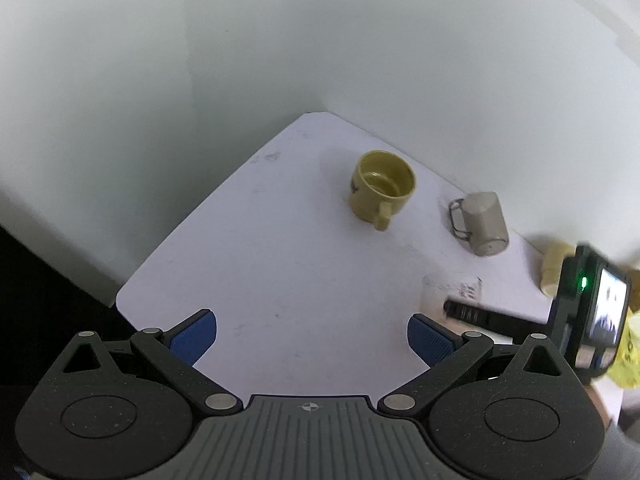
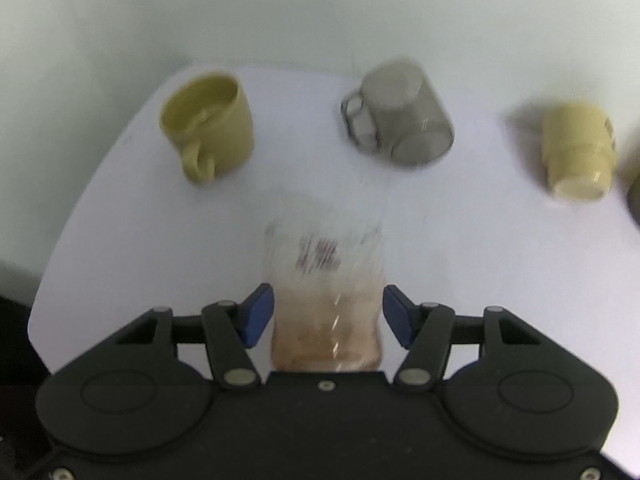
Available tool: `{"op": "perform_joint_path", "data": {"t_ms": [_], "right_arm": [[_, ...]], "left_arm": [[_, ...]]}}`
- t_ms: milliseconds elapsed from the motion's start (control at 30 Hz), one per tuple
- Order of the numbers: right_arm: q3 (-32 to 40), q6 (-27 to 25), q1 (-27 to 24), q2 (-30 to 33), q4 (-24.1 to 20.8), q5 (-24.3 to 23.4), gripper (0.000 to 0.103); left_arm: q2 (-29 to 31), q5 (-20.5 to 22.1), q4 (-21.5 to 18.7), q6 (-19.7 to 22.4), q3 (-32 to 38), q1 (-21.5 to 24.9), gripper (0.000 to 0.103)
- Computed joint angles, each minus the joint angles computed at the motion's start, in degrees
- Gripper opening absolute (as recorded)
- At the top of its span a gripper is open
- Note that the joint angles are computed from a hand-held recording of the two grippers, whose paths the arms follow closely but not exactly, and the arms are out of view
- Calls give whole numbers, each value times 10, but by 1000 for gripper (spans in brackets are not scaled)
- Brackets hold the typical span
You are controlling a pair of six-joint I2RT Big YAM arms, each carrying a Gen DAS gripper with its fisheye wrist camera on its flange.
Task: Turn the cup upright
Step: 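Lift the glass tumbler off the table with the right tool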
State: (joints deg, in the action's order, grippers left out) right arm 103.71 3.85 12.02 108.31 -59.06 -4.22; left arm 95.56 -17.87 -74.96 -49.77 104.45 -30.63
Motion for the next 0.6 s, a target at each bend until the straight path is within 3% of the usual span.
{"op": "perform_joint_path", "data": {"t_ms": [200,467,600], "right_arm": [[41,0,-4,34,-50,-33,68],[2,110,6,8,-35,5,67],[-28,204,4,-15,-46,20,67]], "left_arm": [[-20,15,12,29,-26,10,103],[-27,41,26,74,-54,25,103],[-22,48,38,98,-60,21,103]]}}
